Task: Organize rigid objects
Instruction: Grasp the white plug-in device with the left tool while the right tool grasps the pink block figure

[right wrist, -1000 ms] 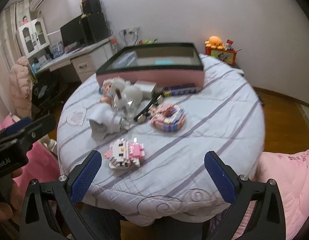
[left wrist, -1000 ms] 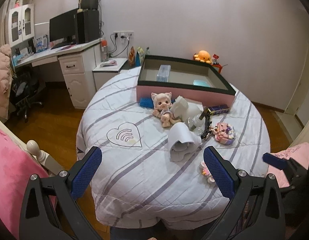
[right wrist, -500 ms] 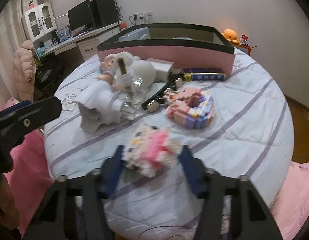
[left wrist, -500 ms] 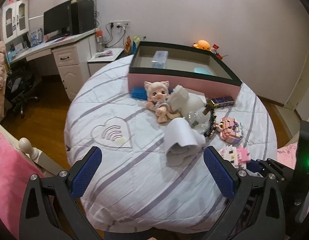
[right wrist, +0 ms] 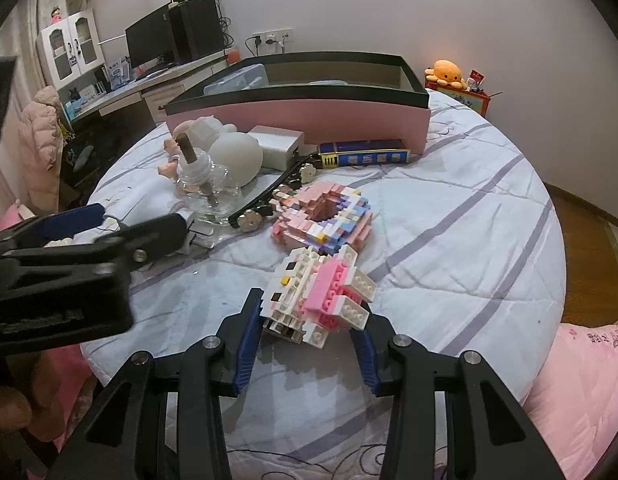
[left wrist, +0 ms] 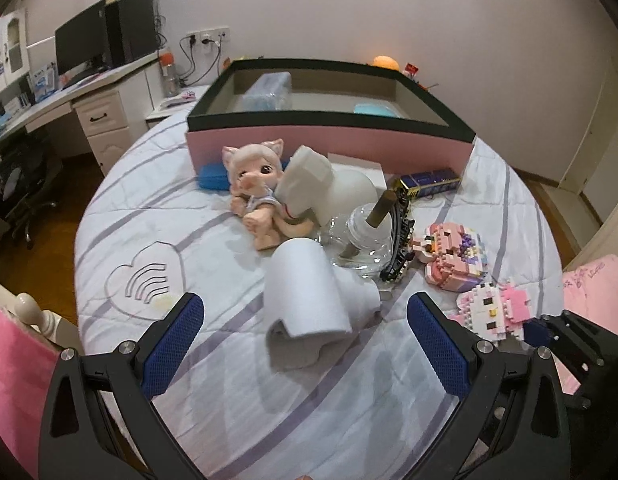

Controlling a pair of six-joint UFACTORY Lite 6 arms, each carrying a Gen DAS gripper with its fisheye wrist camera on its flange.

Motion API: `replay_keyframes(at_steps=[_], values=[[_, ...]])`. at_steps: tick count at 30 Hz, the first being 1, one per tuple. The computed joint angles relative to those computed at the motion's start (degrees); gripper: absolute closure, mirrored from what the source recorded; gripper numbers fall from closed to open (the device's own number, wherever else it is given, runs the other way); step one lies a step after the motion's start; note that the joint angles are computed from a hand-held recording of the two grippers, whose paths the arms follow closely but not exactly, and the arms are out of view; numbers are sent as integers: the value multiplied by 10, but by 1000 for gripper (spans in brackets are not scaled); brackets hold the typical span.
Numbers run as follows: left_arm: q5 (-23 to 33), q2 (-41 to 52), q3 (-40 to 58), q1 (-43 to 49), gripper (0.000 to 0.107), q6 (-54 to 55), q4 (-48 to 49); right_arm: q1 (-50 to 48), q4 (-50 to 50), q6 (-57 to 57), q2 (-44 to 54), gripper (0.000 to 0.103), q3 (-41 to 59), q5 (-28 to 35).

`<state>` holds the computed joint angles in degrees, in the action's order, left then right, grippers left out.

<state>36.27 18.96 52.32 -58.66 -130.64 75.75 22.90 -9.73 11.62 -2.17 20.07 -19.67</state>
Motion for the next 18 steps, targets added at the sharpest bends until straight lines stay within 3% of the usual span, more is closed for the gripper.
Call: replay_keyframes(at_steps=[3, 6, 8, 9, 11, 18], values=[[-7, 22, 13, 15, 5, -3, 10, -2, -6, 3, 3, 60, 4, 1], [-62, 16, -16, 42, 21, -93, 99, -11, -46, 40, 6, 60, 6, 0], [-60, 8, -31, 41, 30, -135, 133, -19, -76, 69, 4, 60, 6, -2], [-58, 4, -35, 38, 41, -143, 143, -22, -87, 79, 4, 61, 6, -3], [-56, -4, -41, 33, 41, -147, 145, -25, -102, 93, 4, 66, 8, -2], [-53, -46, -92, 17, 41, -191, 171, -48, -192, 176, -11, 66, 2, -5]])
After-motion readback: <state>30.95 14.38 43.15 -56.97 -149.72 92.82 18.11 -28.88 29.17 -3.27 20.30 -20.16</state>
